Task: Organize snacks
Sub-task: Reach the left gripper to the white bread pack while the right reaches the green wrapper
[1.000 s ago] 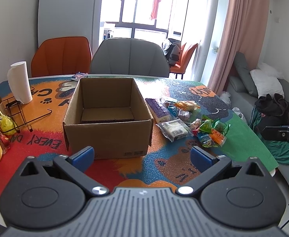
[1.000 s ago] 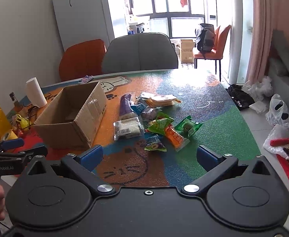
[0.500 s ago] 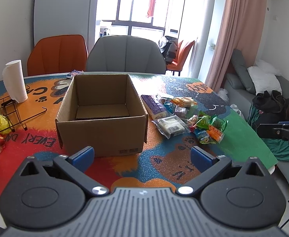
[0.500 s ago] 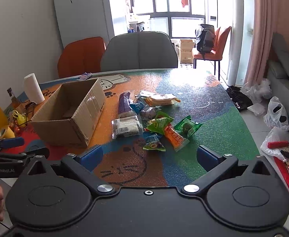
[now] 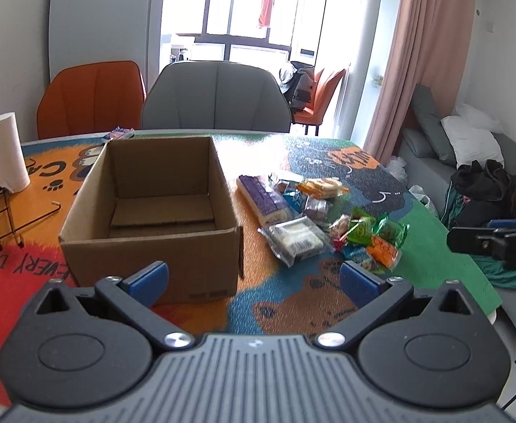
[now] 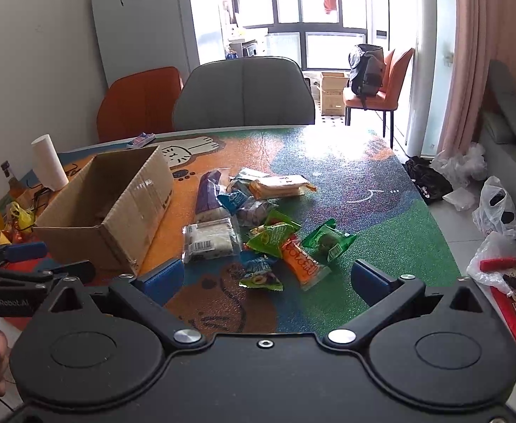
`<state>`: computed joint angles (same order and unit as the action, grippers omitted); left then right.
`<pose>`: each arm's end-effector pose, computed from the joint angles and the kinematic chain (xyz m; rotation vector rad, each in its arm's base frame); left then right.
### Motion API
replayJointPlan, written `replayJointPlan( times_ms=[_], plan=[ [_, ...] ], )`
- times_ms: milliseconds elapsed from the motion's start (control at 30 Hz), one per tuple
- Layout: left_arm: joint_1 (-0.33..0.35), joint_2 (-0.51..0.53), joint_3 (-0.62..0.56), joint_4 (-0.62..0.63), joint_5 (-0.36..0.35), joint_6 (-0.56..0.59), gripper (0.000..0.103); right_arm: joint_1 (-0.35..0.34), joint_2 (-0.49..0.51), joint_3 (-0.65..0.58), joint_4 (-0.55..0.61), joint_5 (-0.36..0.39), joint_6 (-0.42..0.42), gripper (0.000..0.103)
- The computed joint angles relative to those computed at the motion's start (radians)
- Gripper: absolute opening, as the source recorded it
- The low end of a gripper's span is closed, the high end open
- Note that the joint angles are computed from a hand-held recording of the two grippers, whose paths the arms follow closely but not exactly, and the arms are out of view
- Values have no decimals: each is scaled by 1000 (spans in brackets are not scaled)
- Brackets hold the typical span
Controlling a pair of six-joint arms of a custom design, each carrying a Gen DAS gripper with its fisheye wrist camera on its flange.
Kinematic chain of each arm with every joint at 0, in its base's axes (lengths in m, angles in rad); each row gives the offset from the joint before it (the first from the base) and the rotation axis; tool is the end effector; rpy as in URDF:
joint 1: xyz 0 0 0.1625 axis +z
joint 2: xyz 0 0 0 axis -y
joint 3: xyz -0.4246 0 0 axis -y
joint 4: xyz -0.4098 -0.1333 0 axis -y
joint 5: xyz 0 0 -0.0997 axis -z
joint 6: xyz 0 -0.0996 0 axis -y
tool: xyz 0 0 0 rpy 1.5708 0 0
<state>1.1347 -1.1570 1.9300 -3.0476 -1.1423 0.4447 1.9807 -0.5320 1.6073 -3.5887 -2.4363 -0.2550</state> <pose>-0.0946 -0.6165 0.2606 0.9072 2.4054 -0.9386 0.3203 -0.5931 0.0601 0.2185 -2.1511 1.1445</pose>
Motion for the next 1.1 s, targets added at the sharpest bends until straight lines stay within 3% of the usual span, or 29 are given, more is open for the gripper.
replayJointPlan(
  times_ms=[133, 667, 900, 1100],
  plan=[
    [-9, 24, -19, 4, 9, 2, 103, -22, -7, -5, 22, 17, 22, 103],
    [-8, 136, -89, 27, -104, -86, 101, -117, -48, 22, 66, 113, 62, 101],
    [-13, 209, -143, 26, -73, -119, 98, -164, -74, 38, 78, 161, 80, 95],
    [-24, 289, -192, -27, 17, -162, 93, -198, -76, 20, 93, 193, 58, 93]
  ],
)
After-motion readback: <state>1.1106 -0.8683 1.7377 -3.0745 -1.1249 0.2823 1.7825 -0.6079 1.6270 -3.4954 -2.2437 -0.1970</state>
